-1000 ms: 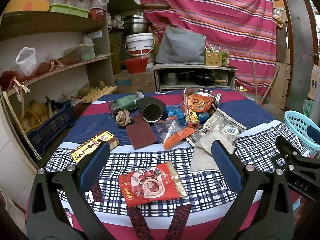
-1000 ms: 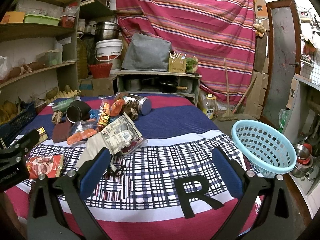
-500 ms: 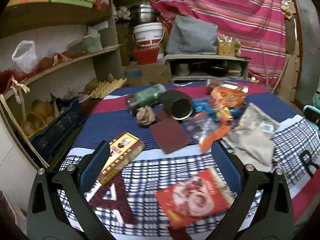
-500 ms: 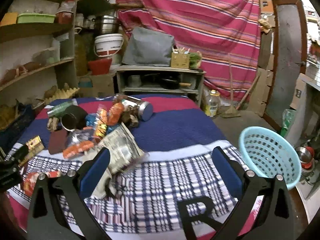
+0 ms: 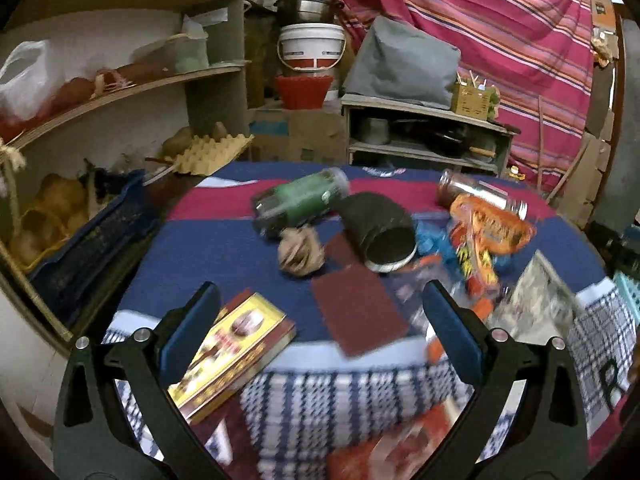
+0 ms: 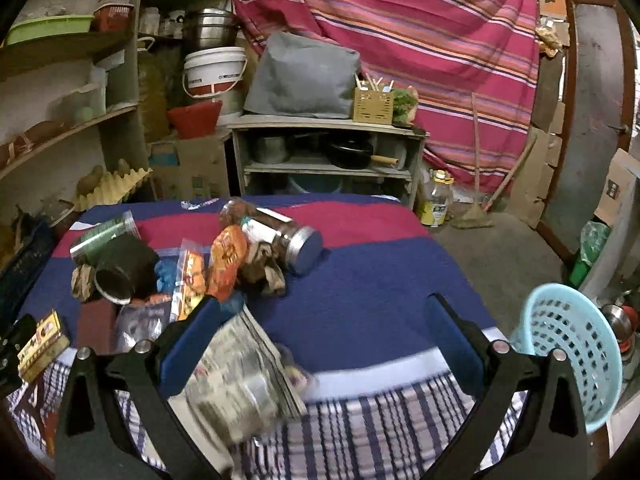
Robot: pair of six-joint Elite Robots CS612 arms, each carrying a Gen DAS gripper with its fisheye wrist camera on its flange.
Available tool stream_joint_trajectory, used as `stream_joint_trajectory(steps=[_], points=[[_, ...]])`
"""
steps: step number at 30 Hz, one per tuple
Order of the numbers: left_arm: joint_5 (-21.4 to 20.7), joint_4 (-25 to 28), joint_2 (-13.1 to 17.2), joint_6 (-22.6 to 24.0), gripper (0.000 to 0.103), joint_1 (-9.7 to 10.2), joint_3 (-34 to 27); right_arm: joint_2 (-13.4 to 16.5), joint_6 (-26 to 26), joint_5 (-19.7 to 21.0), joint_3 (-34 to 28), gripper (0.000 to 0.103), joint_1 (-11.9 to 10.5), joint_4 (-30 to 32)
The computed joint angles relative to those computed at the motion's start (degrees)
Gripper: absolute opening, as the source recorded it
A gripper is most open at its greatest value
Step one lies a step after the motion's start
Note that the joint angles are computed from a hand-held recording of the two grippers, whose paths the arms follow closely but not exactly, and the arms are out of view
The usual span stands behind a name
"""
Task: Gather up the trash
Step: 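Grasp the black cylindrical can with the left tool while the right tool reaches the orange snack bag, then grasp the orange snack bag with the right tool while the left tool lifts the black can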
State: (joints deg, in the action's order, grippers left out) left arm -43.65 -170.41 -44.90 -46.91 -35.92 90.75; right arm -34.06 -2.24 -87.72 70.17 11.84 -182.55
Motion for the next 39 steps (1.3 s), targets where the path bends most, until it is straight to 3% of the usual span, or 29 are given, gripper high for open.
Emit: stream_joint_trajectory(steps=[7,13,17,23,28,33,39], points=[[-4.4,5.76,4.16,3.69,0.098,2.33,-9.17,2.72,-0.95,0.63,-3.49,0.099,-0.18,1.5],[-5.43,8.99,6.94,4.15,0.098,3.75,-14.18,3.89,-2.86,0.46,-5.2,0.099,-0.19,0.47],[-10.37,8.88,8.6,2.73,0.097,5.2,-16.37,4.47,-2.6,0.75,-6.04,0.099,-0.49,2.59],[-13.72,9.24,10.14,5.19,0.071,5.87,-18.39,4.71,-0.06,2.54,-6.45,0.099,-1.17,3.79],[-12.18,7.08,9.49,7.14,0.071,5.27,-17.08,4.39,0.85,4.31,-5.98,0.098,-1.06,4.18],[-10.11,6.55,7.21,6.98,0.071,4.64,-13.9,4.2,0.43,7.09,-6.54,0.083,-0.57,5.76],[-7.59,4.67,4.35,5.14,0.071,4.25,-8.92,4.33,-2.74,6.86,-7.92,0.082,0.86,7.17]])
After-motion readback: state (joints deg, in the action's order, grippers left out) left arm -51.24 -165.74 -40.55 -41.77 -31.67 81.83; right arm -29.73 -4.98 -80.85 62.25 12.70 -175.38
